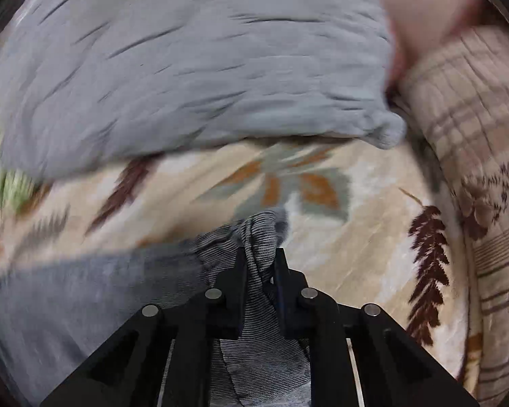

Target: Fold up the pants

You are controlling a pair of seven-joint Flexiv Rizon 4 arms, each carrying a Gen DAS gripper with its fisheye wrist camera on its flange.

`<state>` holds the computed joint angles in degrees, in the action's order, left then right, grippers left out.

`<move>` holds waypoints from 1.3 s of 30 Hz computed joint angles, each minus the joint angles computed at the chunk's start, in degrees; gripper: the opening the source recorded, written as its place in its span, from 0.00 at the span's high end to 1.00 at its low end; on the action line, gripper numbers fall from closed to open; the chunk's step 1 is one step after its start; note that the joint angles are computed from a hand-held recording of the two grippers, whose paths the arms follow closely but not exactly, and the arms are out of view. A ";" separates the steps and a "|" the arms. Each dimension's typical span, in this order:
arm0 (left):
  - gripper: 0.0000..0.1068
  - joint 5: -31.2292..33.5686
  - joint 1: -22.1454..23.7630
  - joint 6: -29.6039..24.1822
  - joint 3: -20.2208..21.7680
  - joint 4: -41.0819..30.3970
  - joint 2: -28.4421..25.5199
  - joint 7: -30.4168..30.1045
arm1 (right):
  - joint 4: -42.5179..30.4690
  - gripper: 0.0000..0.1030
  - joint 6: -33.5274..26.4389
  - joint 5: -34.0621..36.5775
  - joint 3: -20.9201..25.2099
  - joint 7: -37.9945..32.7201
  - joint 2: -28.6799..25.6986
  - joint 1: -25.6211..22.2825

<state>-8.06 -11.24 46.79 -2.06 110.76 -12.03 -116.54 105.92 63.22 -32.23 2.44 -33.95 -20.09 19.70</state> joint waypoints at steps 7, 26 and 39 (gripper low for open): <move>0.15 0.27 1.47 1.30 1.48 1.52 4.81 0.94 | 1.88 0.36 3.26 3.40 0.18 1.81 2.85 -1.37; 0.08 -10.45 2.90 2.26 -1.01 0.16 -2.35 6.78 | -4.18 0.44 -0.46 13.49 3.20 -10.45 -4.23 -1.30; 0.91 7.15 -2.31 6.49 1.53 0.70 3.95 0.89 | 8.34 0.87 2.59 -8.67 -0.96 6.72 7.23 2.39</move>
